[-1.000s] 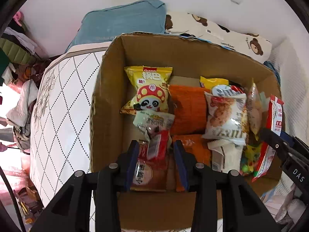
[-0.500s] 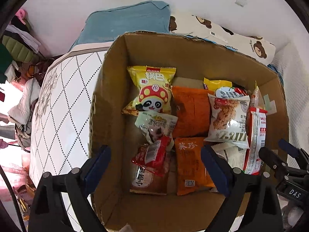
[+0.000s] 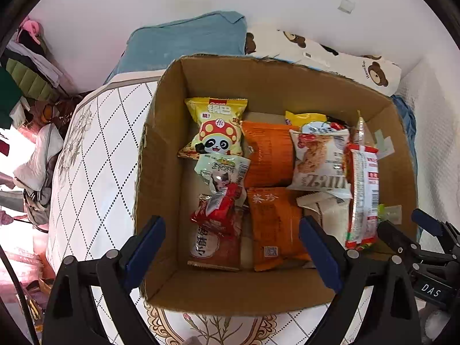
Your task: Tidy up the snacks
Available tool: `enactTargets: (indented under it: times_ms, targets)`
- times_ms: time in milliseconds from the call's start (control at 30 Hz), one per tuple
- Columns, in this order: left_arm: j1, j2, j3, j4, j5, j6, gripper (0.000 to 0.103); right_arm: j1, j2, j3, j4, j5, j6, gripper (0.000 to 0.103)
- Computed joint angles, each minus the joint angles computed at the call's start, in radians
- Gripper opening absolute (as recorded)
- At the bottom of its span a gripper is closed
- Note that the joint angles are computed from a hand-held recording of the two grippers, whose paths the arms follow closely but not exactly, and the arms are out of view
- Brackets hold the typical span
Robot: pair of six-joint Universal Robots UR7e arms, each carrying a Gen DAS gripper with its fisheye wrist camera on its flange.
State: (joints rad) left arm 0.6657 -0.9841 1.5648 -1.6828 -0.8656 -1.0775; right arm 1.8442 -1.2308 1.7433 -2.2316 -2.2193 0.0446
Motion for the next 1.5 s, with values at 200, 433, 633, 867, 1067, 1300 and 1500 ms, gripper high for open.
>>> enactTargets:
  times_ms: [200,433,633,867,1067,1300,1500]
  targets:
    - [-0.060,-0.022,0.021,0.034,0.040,-0.058,0.095,0.034,-0.060,0.046,-0.034,0.001,-0.015,0.100]
    - [-0.164,-0.079,0.074,0.109,0.099,-0.163,0.095,0.093,-0.162,0.130,-0.086,0.001,-0.029,0.100]
    - [-0.258,-0.135,0.124,0.167,0.115,-0.254,0.095,0.169,-0.264,0.194,-0.106,-0.013,-0.030,0.101]
    - [-0.365,-0.202,0.178,0.203,0.116,-0.356,0.095,0.284,-0.370,0.255,-0.098,-0.058,-0.003,0.102]
    - [-0.437,-0.231,0.179,0.288,0.117,-0.430,0.095,0.361,-0.442,0.270,-0.047,-0.083,0.061,0.102]
    - [-0.500,-0.244,0.167,0.337,0.101,-0.462,0.095,0.456,-0.506,0.255,0.036,-0.135,0.127,0.102]
    - [-0.545,-0.243,0.151,0.382,0.104,-0.495,0.095,0.543,-0.525,0.235,0.085,-0.191,0.163,0.102]
